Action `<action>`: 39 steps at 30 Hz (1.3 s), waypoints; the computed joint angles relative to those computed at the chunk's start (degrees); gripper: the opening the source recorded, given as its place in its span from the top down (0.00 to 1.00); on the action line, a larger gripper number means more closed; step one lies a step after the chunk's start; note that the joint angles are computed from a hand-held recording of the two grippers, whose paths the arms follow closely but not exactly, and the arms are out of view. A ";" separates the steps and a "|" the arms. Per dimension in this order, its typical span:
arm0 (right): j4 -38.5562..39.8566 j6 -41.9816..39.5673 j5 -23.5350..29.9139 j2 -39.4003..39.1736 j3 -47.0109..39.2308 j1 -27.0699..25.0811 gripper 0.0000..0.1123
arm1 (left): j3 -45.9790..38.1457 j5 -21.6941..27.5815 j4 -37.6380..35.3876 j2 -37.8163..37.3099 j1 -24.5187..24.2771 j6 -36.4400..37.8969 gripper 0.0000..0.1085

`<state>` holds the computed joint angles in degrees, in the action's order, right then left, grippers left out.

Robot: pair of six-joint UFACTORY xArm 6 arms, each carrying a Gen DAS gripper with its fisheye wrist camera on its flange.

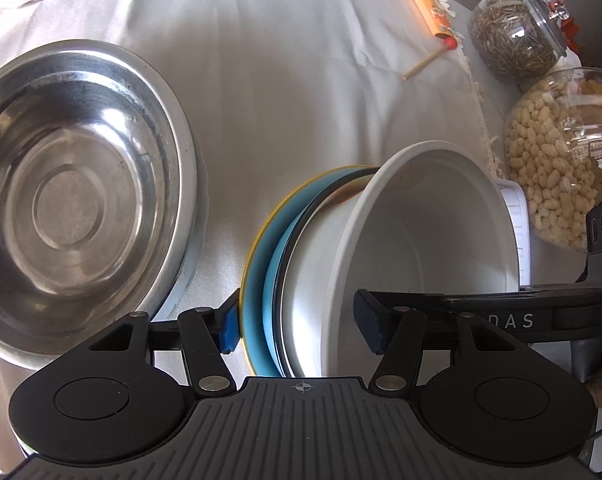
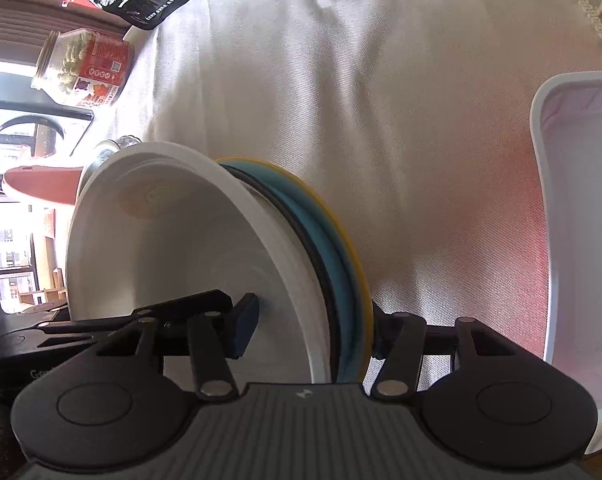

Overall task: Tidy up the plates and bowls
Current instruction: 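Lift and tilt the bowl stack with both tools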

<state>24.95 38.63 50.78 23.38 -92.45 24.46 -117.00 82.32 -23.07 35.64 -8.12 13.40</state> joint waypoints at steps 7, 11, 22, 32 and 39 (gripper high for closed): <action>-1.77 0.28 1.20 -1.43 0.52 0.25 0.54 | 2.53 -0.42 0.33 -1.77 -0.16 0.37 0.42; -1.02 -0.98 0.77 -1.63 1.13 0.19 0.56 | 2.66 -0.70 0.94 -1.49 -0.53 0.35 0.44; 1.68 -1.53 2.42 -0.01 -0.55 -0.57 0.54 | -2.79 3.06 1.91 1.70 -0.56 -3.45 0.50; 2.32 -2.33 1.95 -0.80 0.01 0.14 0.50 | -3.20 3.70 2.24 1.86 -0.56 -3.22 0.50; 1.67 -3.10 2.47 -0.75 -1.06 0.34 0.49 | -3.09 3.85 1.91 1.27 -0.07 -2.87 0.50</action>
<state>26.62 35.53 53.24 22.63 -93.51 24.80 -120.09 86.17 -21.16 36.91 -8.19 10.54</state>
